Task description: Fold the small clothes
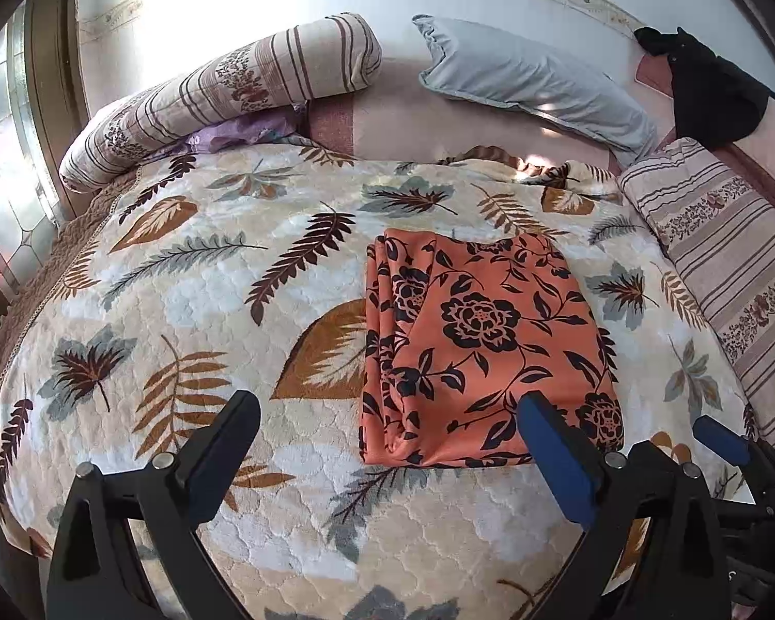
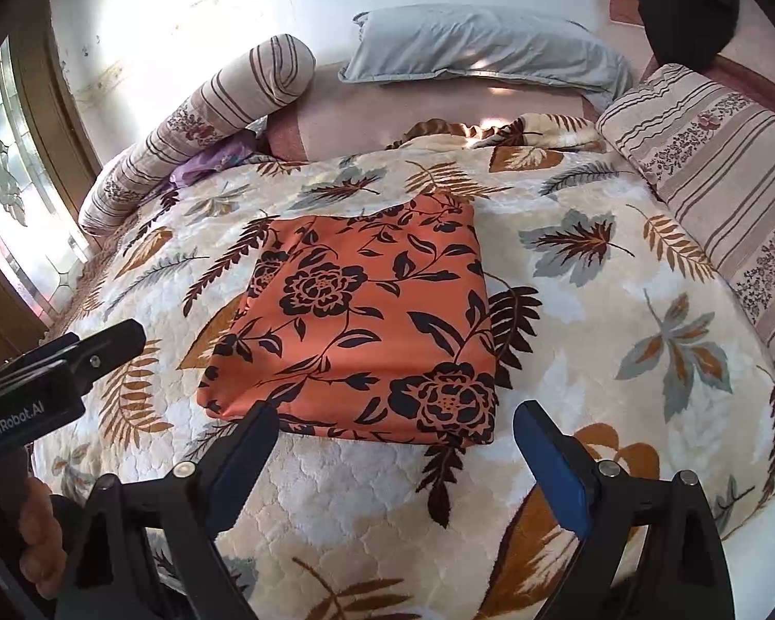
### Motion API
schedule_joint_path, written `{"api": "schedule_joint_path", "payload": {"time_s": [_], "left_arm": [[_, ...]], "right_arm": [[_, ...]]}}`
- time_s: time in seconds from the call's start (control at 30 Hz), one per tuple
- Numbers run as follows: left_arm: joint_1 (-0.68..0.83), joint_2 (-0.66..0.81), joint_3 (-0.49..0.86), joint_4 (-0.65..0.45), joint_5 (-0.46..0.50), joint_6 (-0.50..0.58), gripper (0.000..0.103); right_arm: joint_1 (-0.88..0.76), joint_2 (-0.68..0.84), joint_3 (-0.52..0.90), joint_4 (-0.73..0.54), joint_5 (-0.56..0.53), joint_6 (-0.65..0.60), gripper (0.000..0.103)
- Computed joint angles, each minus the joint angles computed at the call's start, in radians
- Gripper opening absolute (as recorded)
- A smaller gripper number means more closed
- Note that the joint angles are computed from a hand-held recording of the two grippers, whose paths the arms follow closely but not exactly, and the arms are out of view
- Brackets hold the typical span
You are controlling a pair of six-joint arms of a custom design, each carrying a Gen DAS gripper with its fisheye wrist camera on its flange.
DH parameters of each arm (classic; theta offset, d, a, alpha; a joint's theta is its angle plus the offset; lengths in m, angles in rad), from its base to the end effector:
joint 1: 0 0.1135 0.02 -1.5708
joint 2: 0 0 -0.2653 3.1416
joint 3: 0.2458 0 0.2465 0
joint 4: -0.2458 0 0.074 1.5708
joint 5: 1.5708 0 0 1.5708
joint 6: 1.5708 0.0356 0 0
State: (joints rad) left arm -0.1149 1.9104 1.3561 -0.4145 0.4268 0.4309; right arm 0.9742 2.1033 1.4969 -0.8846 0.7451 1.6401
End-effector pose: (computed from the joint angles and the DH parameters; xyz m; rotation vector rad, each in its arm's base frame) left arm 0.3991 -0.0609 0.2011 0.8210 2.3203 -0.4056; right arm 0.2410 0.3118 0.1552 0.8192 2.2543 -0.1518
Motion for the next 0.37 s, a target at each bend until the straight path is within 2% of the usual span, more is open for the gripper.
{"api": "schedule_joint_path", "payload": {"time_s": [0.37], "left_arm": [[-0.029, 0.033, 0.042, -0.006, -0.003, -0.013, 0.100]], "right_arm": [[-0.028, -0.004, -0.014, 0.029, -0.015, -0.029, 0.094]]}}
